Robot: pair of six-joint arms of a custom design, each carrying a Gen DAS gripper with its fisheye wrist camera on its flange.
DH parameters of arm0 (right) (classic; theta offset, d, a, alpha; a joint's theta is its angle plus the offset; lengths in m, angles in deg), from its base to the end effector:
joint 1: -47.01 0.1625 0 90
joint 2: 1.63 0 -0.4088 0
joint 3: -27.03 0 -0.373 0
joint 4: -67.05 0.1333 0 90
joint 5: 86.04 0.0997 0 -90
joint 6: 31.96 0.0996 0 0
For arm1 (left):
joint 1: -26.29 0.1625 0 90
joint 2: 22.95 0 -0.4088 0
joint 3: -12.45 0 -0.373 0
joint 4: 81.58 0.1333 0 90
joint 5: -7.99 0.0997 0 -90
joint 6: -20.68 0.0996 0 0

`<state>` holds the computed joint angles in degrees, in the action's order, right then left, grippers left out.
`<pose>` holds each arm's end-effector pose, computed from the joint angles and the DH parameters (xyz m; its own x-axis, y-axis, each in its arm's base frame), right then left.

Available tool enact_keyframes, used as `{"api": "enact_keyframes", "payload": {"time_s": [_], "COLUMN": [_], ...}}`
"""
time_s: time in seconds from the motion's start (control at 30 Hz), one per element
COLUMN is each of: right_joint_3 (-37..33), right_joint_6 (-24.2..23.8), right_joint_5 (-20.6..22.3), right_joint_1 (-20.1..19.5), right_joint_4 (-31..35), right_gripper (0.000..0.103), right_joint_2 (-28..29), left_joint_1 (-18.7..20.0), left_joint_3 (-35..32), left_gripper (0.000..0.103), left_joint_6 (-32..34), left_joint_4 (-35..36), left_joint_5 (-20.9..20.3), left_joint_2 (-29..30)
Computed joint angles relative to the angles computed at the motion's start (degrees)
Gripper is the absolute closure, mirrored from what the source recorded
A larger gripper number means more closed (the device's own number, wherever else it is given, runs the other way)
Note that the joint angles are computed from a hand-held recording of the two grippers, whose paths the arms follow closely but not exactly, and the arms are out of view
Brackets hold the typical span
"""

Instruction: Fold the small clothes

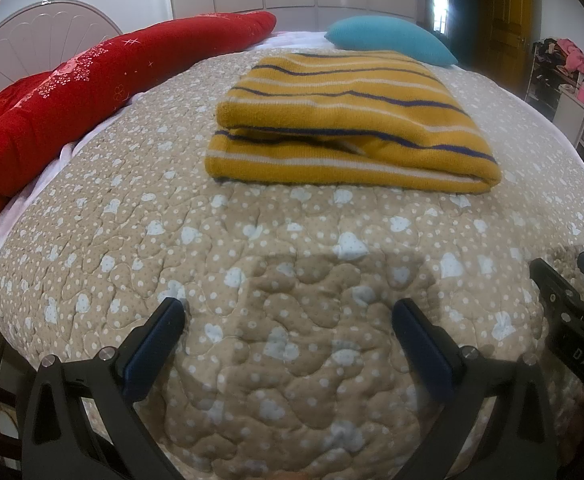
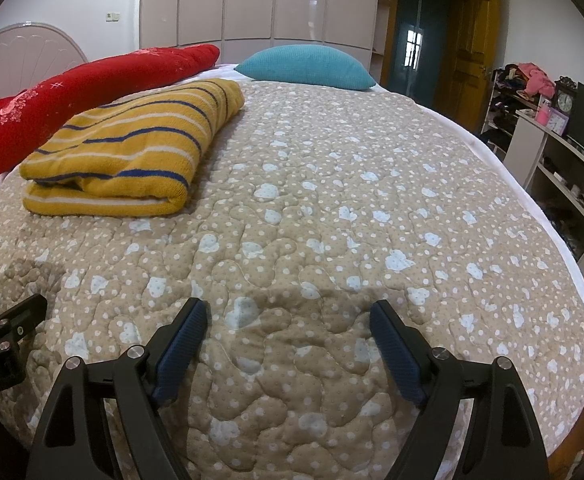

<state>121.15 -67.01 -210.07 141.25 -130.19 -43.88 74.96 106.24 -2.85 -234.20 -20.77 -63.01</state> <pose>0.1260 -0.6500 0.1791 -0.6803 0.0003 0.7329 -0.5286 0.6925 -0.4910 -0.2566 -0.6259 0.0929 -0.6738 -0.0981 -0.7324 0.4183 0.7664 -0.4875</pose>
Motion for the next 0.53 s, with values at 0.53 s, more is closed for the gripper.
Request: {"api": "enact_keyframes", "payload": {"time_s": [0.53], "right_joint_3": [-2.7], "right_joint_6": [-1.6], "right_joint_5": [1.6], "right_joint_1": [0.0], "right_joint_4": [5.3], "right_gripper": [0.015], "right_joint_2": [-1.0], "left_joint_1": [-0.1], "left_joint_3": [-0.7], "left_gripper": [0.0], "left_joint_6": [-0.1], "left_joint_4": [0.6], "left_joint_5": [-0.5], "left_joint_2": [0.0]}}
